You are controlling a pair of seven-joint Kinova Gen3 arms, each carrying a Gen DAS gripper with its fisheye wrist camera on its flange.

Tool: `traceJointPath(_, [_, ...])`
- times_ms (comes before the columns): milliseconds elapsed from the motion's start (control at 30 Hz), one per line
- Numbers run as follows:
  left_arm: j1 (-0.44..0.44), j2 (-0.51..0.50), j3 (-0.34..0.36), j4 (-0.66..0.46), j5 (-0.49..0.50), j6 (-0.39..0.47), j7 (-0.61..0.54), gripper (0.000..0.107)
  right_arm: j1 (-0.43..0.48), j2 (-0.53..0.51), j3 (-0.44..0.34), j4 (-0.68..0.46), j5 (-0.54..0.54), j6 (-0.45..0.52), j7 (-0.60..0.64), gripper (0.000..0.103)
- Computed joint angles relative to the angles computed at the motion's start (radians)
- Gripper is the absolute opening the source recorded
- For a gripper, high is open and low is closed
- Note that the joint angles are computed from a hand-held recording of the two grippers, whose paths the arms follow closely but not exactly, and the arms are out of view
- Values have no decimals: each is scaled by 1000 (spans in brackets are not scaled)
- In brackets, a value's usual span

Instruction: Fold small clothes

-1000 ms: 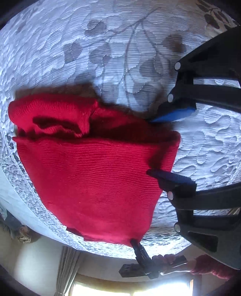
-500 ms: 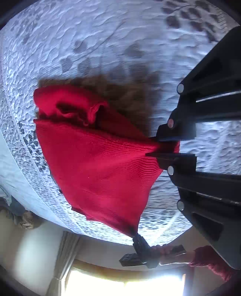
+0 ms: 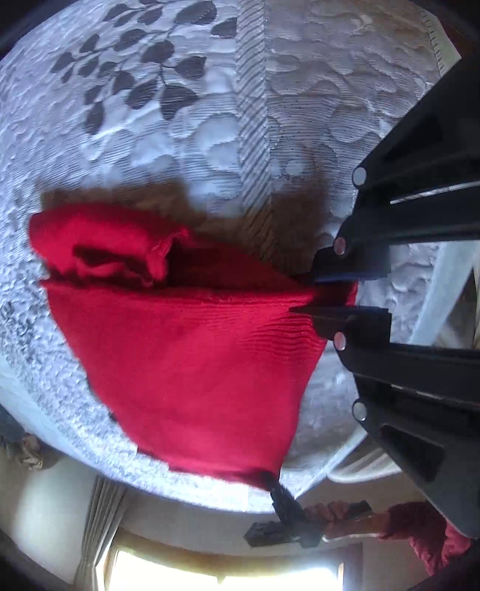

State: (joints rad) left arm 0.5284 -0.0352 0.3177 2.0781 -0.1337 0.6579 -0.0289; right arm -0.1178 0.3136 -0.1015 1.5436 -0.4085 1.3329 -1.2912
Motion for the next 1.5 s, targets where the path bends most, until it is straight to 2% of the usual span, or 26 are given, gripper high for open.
traceJointPath(100, [48,36,-4,-14,-107,17,90,15,-38,-5,-2,42,43,-75,-27,10])
traceJointPath(200, [140,35,-64,-14,-165,27,145,18,-37,-15,-2,62,32,-106,-47,10])
traceJointPath(267, [145,34,-50,-22,-184,46,154,19,-17,-21,-1,73,12,-106,-35,11])
traceJointPath(367, [86,28,32,-74,-150,147,127,30,11,-34,4,73,-26,-81,-28,20])
traceJointPath(400, [87,34,33,-102,-145,188,120,38,16,-50,7,72,-27,-72,-31,23])
traceJointPath(433, [94,34,34,-125,-144,229,113,42,17,-73,11,70,-19,-69,-34,23])
traceJointPath(500, [114,30,48,-176,-191,310,144,44,9,-117,13,61,-5,-78,-38,23])
traceJointPath(567, [182,23,9,-227,-251,388,167,46,10,-135,16,9,-26,-67,-31,23])
traceJointPath(633, [212,28,-31,-269,-295,414,147,50,3,-113,1,-70,-29,-61,-55,24])
traceJointPath(767, [179,80,-111,-333,-272,356,2,52,-64,19,-2,-254,23,-34,-155,27])
traceJointPath(833, [133,141,-129,-370,-248,307,-80,52,-99,96,3,-346,69,-14,-219,28])
traceJointPath(933, [132,218,-179,-410,-218,268,-169,52,-118,214,-1,-470,95,15,-284,28])
traceJointPath(1000, [120,248,-199,-417,-174,242,-232,52,-129,289,-2,-555,113,43,-324,28])
traceJointPath(1133, [108,282,-232,-407,-102,206,-313,52,-160,367,-1,-661,162,77,-359,28])
traceJointPath(1167, [102,293,-236,-408,-89,203,-337,52,-164,387,-4,-689,169,88,-361,27])
traceJointPath(1233, [96,300,-247,-398,-65,186,-373,54,-164,427,-15,-741,171,110,-347,11])
traceJointPath(1267, [94,300,-252,-393,-57,179,-386,55,-171,434,-13,-751,180,117,-346,0])
traceJointPath(1400, [85,307,-265,-384,-27,156,-424,56,-231,428,34,-713,284,84,-359,0])
traceJointPath(1500, [94,322,-268,-396,-39,171,-429,57,-195,414,8,-664,260,36,-363,0])
